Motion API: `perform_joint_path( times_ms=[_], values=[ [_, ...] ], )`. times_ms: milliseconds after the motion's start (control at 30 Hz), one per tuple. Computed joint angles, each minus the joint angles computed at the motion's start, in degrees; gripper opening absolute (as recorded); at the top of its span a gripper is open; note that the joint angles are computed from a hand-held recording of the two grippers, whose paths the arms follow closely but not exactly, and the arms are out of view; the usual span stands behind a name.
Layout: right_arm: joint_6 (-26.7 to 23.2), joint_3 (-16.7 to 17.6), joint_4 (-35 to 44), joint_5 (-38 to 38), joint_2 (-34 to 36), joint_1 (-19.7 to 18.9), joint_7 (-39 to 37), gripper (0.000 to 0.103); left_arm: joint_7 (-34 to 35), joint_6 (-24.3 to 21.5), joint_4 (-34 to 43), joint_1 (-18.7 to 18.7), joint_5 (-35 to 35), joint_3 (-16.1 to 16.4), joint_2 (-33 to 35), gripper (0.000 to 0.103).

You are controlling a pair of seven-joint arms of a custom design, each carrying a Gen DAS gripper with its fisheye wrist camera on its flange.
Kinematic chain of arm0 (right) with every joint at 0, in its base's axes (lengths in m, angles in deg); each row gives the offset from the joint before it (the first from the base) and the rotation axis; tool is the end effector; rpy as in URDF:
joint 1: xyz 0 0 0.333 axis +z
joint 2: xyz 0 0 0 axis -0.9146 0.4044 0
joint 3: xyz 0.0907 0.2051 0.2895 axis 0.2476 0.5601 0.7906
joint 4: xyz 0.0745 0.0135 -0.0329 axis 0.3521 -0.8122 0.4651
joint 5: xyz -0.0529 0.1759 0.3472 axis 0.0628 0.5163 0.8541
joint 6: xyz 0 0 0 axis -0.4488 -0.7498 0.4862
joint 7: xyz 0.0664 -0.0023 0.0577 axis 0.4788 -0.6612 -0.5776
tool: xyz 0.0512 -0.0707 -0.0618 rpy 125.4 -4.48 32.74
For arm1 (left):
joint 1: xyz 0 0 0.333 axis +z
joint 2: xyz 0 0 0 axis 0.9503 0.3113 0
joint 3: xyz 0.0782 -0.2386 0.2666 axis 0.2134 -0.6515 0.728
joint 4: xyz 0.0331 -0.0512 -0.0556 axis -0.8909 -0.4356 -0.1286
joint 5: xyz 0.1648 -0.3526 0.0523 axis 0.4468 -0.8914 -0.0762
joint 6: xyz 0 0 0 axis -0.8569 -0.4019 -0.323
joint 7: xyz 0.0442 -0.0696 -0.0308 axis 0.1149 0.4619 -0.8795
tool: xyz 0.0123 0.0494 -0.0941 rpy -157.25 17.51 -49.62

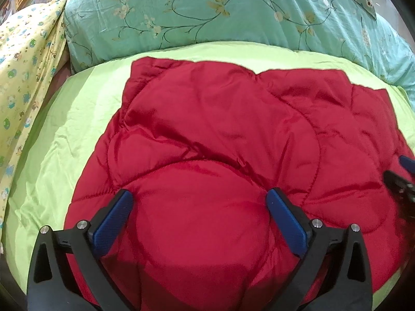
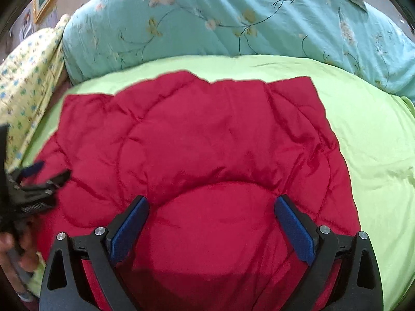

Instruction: Fold large clothes

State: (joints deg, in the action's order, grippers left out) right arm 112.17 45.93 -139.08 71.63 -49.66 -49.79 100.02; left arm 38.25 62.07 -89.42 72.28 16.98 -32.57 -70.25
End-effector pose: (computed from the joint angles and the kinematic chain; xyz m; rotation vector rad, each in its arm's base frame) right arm 0.5077 0.1055 0.5724 -2.2335 1.1989 -0.3903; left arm 0.3865 -0.1638 0.5343 -2.0906 1.4164 -0.3244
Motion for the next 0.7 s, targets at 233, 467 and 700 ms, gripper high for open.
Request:
perform_joint_path(
  times_ms=[233,467,700],
  values=[
    [-0.3,0.1,1.2,0.2,1.5,-0.4,0.2,0.099,1.6,0.0,4.0,-0.6,0.5,-0.4,3.5,0.103],
    [-0.3,0.6,1.5,1.1,1.8,-0.9,0.0,0.099,0.5,1.7,3.1,-1.7,1.5,1.3,4.9,0.103],
    [-0.4,0.7,2.3,1.8,2.6,-1.2,0.6,0.099,-0.8,1.7,3.9,-1.5,3.9,1.1,6.7,0.103]
  ],
)
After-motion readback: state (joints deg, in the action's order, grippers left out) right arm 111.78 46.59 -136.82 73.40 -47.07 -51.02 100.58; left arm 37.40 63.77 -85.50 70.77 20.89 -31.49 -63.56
